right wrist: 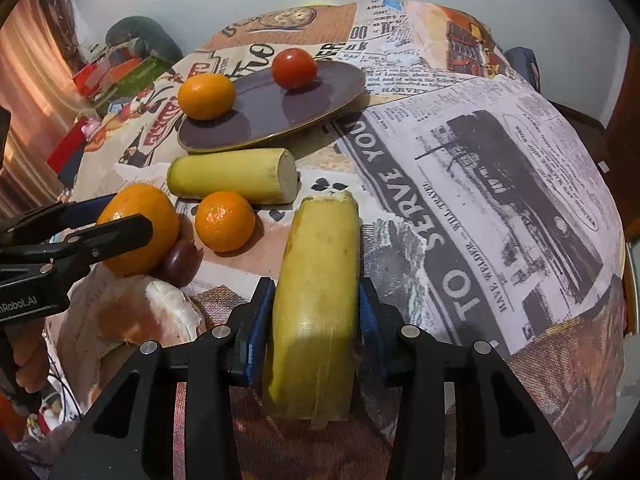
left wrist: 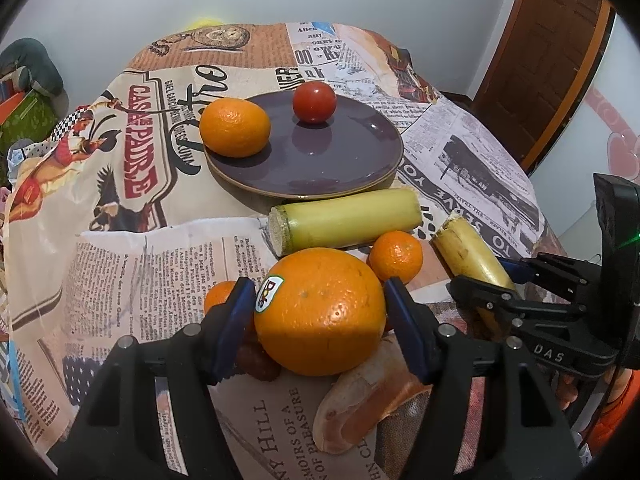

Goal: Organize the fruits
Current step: 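Carry the zucchini onto the plate with the right gripper while the left gripper brings the stickered orange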

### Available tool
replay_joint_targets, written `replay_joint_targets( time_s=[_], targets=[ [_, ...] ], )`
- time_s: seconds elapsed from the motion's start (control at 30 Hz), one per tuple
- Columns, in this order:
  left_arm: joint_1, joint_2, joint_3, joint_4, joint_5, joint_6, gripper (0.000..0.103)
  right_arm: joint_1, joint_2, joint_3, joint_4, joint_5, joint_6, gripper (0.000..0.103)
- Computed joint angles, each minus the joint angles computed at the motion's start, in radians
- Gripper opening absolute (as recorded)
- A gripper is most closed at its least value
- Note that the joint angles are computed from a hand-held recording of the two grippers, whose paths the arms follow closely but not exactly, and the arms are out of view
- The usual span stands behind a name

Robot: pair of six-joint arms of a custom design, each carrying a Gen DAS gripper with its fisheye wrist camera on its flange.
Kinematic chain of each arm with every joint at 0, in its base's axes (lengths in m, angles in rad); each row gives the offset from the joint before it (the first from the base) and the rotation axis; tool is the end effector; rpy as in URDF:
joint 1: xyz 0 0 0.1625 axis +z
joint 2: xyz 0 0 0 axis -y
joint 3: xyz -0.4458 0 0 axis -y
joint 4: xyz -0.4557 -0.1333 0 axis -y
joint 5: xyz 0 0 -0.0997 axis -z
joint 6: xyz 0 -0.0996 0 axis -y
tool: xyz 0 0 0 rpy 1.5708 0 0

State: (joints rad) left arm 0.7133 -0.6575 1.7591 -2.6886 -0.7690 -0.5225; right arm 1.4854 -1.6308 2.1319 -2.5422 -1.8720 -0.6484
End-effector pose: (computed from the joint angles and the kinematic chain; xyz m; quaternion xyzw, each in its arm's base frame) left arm -0.3648 -0.5866 -0.0391 0.1504 0.9083 -0.2542 0.2962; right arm 0.0603 -0.5119 0.3490 0.2335 -0.9333 0.1627 0.2188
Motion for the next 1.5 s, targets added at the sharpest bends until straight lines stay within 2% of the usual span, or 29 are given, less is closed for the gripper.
replay_joint_targets(
  time_s=[0.4, 0.7, 1.17, 1.5],
  targets=[
    [-0.008, -0.035, 0.007, -0.065, 0.036, 0.019, 0.066, 0.022, -0.016, -0.026, -0.045, 0.045, -0.008, 0.036],
    [0.009, -0.033, -0.024, -0.075, 0.063, 0.038, 0.066, 0.038, 0.031, -0.065, -0.062, 0.072, -0.009, 0.036],
    [0.060, 0.010, -0.106, -0.091, 0.066, 0.094, 0.066, 0.079, 0.137, -0.141, -0.084, 0.113, -0.022, 0.036],
    [0.095, 0.053, -0.184, -0.042, 0.058, 0.103, 0.066, 0.085, 0.204, -0.189, -0.087, 0.117, -0.057, 0.036]
  ],
)
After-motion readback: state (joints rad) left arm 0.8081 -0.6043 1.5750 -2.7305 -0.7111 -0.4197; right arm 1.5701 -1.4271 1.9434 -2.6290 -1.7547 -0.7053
